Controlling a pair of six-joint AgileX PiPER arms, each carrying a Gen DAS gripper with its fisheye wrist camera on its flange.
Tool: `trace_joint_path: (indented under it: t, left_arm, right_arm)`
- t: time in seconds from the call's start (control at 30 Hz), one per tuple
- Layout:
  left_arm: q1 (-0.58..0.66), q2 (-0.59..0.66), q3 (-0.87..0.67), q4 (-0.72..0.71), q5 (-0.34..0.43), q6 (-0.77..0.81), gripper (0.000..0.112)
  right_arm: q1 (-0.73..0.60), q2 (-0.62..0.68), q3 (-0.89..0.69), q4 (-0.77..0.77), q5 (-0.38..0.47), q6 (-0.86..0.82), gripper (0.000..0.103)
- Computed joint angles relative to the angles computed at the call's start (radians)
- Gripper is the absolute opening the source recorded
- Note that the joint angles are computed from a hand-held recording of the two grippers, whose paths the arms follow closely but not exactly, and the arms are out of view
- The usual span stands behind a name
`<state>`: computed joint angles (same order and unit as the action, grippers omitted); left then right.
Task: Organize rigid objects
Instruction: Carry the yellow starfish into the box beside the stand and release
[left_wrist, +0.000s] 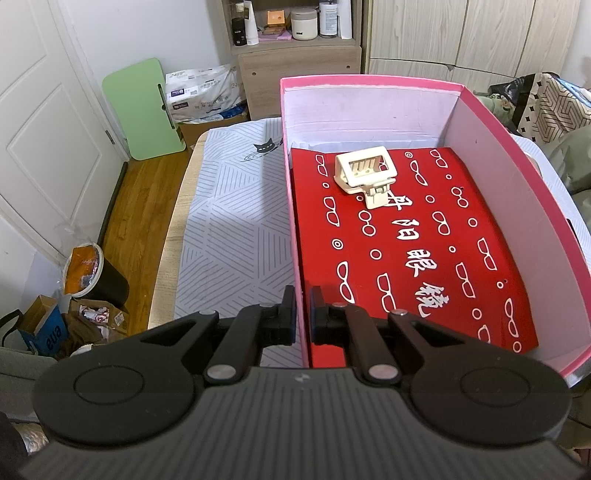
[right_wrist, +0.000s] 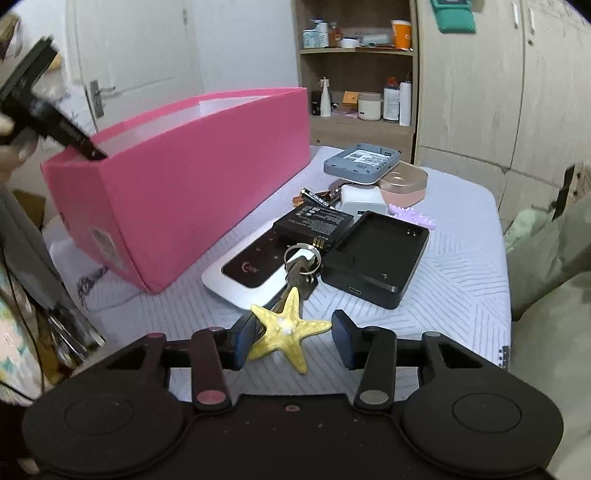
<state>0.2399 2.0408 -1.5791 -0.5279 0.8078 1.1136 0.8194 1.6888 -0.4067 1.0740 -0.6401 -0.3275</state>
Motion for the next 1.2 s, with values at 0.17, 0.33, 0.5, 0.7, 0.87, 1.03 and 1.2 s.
trace_joint_path:
  t: [0.17,0.33,0.5,0.7,0.87,1.03,1.2]
  left_arm:
    - [0.000,0.000,0.000,0.000,0.000,0.000,0.006]
    - [0.000,0.000,0.000,-0.001,0.000,0.002,0.006]
    - [-0.001,-0.001,0.000,0.002,0.001,-0.003,0.006]
    - [0.000,-0.001,-0.002,0.003,0.002,-0.006,0.006]
    - [0.000,0.000,-0.007,0.005,0.008,-0.012,0.006]
    - [-0.001,-0.002,-0.001,0.005,-0.002,-0.006,0.006]
    - [0.000,0.000,-0.005,0.005,0.003,-0.008,0.004]
  right_arm:
    - [-0.033,-0.025,0.035,-0.101,-0.017,0.124,0.043]
    - [-0.064,-0.030,0.028,-0.109,0.016,0.101,0.043]
    - [-0.049,-0.026,0.029,-0.095,-0.031,0.120,0.041]
    - [-0.087,-0.042,0.032,-0.077,-0.060,0.090,0.041]
    - [-0.103,-0.064,0.045,-0.104,-0.078,0.117,0.041]
    - [-0.131,-0.126,0.002,-0.097,-0.053,0.022,0.041]
    - [-0.197,-0.193,-0.110,-0.165,0.048,-0.070,0.041]
